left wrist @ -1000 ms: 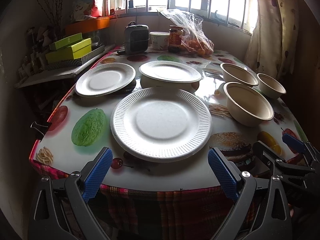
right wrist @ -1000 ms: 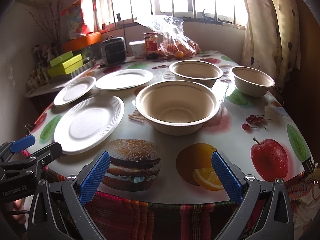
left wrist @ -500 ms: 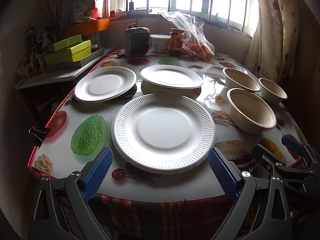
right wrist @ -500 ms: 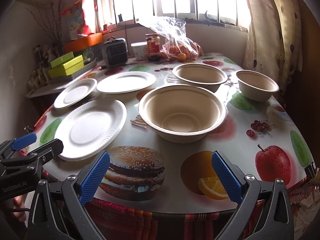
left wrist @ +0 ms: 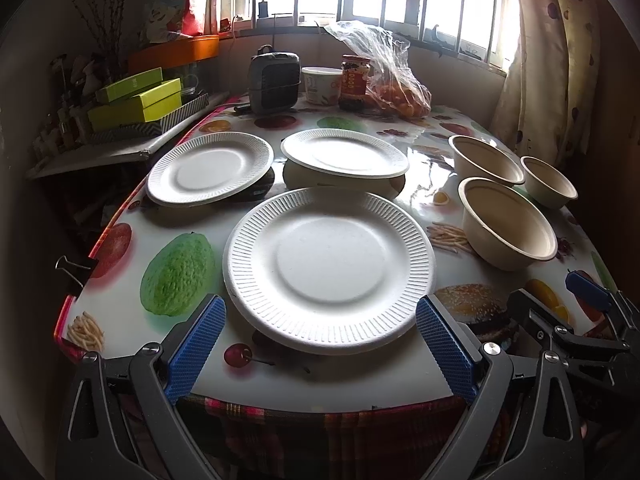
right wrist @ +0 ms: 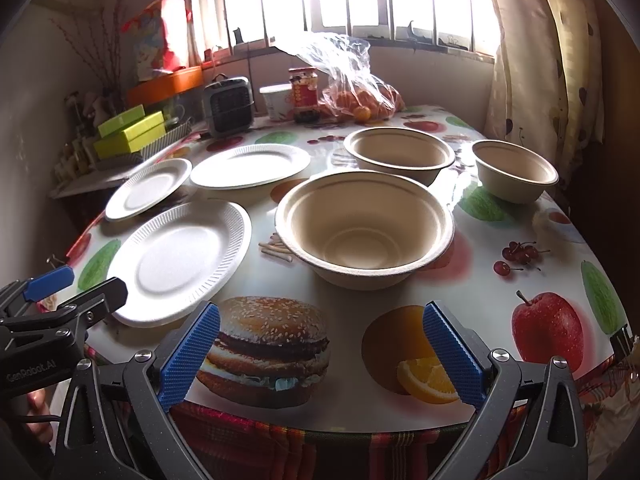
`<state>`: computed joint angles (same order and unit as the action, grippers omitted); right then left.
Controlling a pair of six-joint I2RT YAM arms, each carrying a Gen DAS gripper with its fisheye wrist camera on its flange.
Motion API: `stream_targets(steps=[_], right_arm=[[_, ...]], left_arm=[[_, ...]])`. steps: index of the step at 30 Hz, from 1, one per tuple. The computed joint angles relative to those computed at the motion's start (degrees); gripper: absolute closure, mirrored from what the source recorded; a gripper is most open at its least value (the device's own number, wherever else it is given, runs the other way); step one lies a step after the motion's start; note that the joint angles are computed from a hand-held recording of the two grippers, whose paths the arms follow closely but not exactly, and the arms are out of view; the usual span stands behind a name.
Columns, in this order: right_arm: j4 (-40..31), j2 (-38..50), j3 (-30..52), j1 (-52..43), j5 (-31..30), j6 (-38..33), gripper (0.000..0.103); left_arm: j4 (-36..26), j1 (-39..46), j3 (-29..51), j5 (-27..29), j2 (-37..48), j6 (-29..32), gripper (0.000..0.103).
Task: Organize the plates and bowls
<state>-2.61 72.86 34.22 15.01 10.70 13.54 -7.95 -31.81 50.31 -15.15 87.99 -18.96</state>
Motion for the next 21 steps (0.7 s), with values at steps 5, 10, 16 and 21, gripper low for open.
stream_targets(steps=[5, 10, 16, 21], right_arm=[[0.0, -0.1, 0.0, 0.2, 0.2, 0.2, 0.0], [-0.2, -0.1, 0.0, 0.2, 0.2, 0.1, 0.0], [-0.2, 0.0, 0.3, 0.2, 0.2, 0.0, 0.0], [-0.2, 0.0, 0.2, 0.3, 0.2, 0.1, 0.0]], left_arm=[[0.1, 0.1, -0.1, 0.1, -0.1, 0.1, 0.006], [-0.1, 0.2, 0.0, 0.2, -0.2, 0.1, 0.006], [-0.1, 0.5, -0.5, 0.4, -0.8, 0.0, 0.006], [-0.2, 0.6, -0.5, 0.4, -0.8, 0.0, 0.006]])
